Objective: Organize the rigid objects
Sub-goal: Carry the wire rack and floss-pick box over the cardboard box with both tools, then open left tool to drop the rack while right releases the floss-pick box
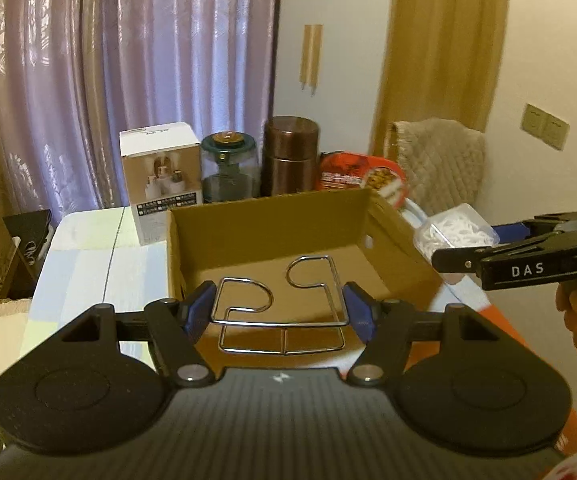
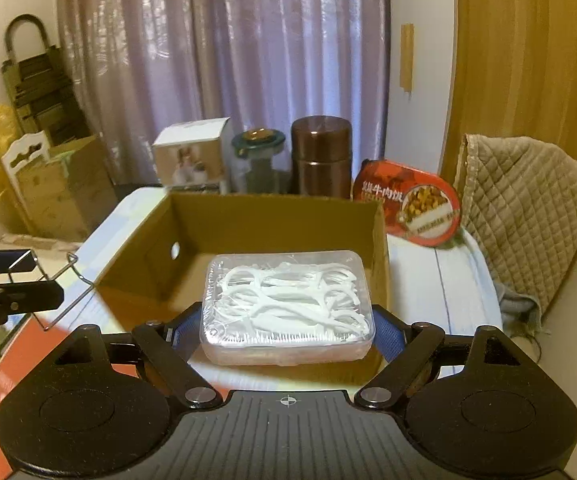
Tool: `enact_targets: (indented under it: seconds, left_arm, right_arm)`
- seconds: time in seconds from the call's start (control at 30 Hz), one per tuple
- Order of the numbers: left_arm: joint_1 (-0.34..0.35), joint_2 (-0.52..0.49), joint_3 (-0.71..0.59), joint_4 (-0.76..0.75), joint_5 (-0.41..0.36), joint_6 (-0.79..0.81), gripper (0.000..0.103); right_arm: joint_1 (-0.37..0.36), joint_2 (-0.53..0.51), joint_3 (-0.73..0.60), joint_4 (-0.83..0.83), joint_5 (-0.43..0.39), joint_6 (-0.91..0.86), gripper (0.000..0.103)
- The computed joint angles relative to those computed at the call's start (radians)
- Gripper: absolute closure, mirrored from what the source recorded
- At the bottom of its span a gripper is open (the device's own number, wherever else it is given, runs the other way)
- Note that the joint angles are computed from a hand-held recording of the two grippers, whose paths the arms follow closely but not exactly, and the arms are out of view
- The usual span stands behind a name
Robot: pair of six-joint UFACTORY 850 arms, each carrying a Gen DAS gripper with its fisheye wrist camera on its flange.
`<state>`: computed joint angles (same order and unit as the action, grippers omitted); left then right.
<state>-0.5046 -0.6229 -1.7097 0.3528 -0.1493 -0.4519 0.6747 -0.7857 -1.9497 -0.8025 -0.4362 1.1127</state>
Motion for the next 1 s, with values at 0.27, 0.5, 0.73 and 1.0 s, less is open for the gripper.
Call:
enact_targets:
  seconds: [0.27, 0.5, 0.73, 1.0]
  left_arm:
    - [0.029, -0.183, -0.254, -0.174, -0.123, 0.177, 0.038]
    - [0.036, -0.312, -0.424, -0.255, -0.219, 0.265, 0.038]
    - [0.036, -0.395, -0.540, -0.270, -0.280, 0.271, 0.038]
    - [0.033, -0.442, -0.605, -0.281, -0.315, 0.277, 0.038]
  right_arm:
    - [-0.049, -0.243, -0.377, 0.359, -0.141, -0.343, 0.021]
    - [-0.063, -0.392, -0.593, 0.466, -0.253, -0.447, 0.021]
    - [-0.071, -0.470, -0.706, 0.504, -0.304, -0.472, 0.021]
    - [-0.080, -0.467, -0.675, 0.510, -0.278, -0.446, 0.021]
